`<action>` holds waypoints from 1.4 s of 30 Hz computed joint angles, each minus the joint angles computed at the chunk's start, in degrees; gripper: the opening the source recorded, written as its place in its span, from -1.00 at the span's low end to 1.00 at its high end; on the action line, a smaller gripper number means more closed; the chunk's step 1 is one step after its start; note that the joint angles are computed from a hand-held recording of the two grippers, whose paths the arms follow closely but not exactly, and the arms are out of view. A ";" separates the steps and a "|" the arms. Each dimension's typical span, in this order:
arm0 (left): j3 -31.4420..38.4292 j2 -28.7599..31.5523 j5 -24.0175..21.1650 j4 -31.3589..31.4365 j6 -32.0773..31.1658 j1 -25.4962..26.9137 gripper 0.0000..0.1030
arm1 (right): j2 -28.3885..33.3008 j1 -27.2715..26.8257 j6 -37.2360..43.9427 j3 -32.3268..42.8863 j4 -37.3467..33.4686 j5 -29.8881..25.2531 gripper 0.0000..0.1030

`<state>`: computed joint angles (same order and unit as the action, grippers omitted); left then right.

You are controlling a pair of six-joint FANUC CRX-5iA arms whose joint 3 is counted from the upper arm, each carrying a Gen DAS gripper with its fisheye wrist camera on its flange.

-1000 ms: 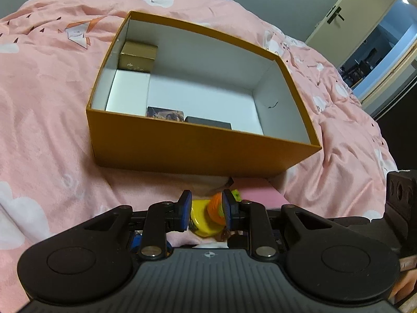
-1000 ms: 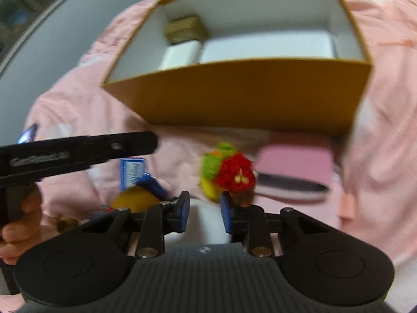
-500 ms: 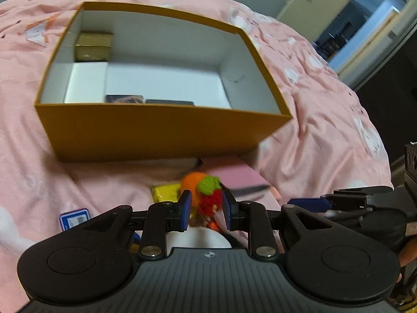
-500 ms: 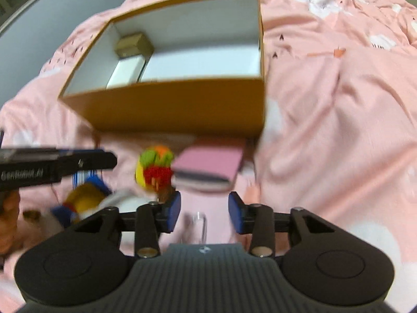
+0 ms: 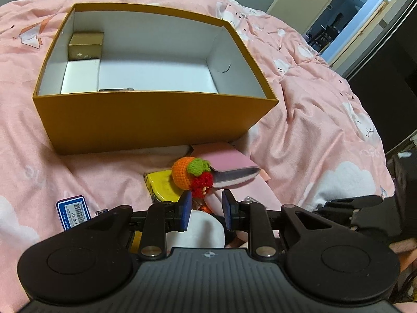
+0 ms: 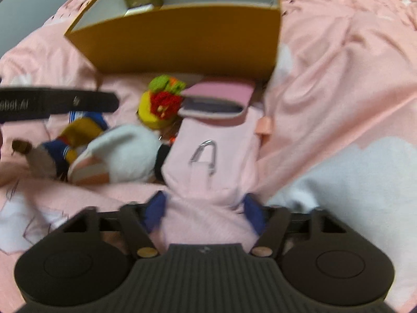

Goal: Organize objects
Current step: 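Grasp the pink pouch with the left tool while the right tool grasps the pink case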

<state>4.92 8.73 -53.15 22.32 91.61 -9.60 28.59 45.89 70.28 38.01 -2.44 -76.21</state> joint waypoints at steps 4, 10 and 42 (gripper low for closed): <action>-0.41 -0.10 0.97 0.85 -1.46 -0.24 -0.46 | -2.11 -0.24 -1.41 -2.02 0.20 4.97 -0.04; -1.68 -0.30 3.26 3.25 -5.66 -0.31 -0.46 | -3.99 0.22 -3.93 -6.09 4.35 16.40 -0.53; 1.92 2.75 3.57 1.84 -10.40 -1.47 -0.49 | -6.12 -4.62 -9.05 -9.93 -2.35 27.49 -0.10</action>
